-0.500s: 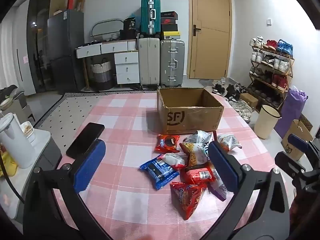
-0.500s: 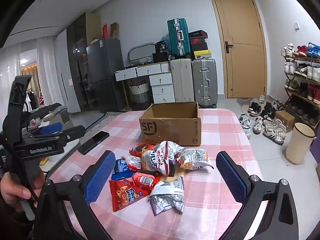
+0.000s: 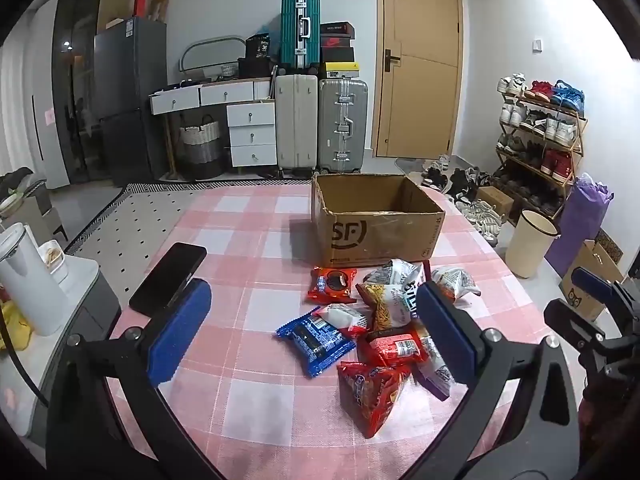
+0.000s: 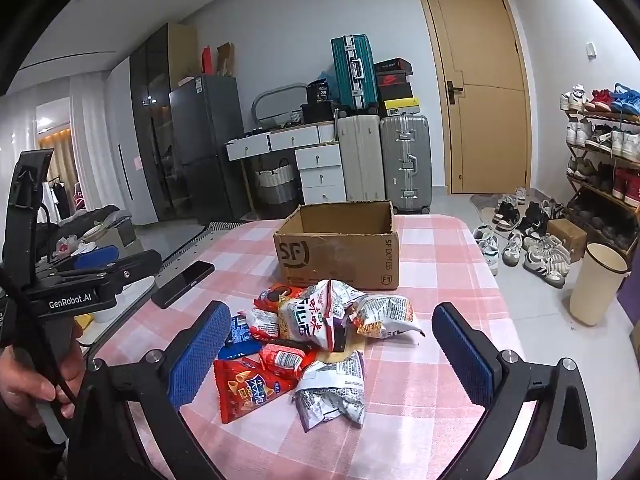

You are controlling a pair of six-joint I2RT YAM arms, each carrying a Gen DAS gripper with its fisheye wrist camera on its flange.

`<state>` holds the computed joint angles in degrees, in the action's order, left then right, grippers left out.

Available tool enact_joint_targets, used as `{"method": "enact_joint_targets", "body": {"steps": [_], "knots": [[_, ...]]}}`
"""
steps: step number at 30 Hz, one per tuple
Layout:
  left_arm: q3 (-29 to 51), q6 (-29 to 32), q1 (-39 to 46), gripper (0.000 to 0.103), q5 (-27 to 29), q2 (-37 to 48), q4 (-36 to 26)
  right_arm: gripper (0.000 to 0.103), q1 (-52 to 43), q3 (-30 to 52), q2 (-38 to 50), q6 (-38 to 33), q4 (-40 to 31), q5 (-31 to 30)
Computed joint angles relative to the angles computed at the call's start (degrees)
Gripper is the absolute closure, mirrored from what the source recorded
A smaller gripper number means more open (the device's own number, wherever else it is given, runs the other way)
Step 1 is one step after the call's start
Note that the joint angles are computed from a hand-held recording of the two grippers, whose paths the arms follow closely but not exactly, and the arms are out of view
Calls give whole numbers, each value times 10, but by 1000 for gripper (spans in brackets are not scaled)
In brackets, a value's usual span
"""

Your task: Organize snacks

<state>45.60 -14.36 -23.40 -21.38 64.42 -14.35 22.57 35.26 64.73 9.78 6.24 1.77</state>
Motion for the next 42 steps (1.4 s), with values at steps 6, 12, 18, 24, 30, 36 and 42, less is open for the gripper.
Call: {"method": "enact_joint_targets", "body": {"steps": [6,12,18,24,30,36,42], "knots": [[-1,1,2,1,5,-2,-1,1,5,5,6,1,2,6],[1,1,1,1,6,3,-1,1,3,4,16,0,13,5],[4,-4,-5,1,1,-2,-12,1,-2,12,16,4,5,3],[5,-6,-6,1,2,-2,-19,1,-4,13,18,2,7,10],[5,-6,-8,1,0,-2,-18,1,-5,11,17,0,12,9],[4,-6,-8,1,0,-2,-17,1,1,5,13,1,18,14],[4,-6,-8,1,3,-1,-17,1,1,4,13,1,18,15]]}}
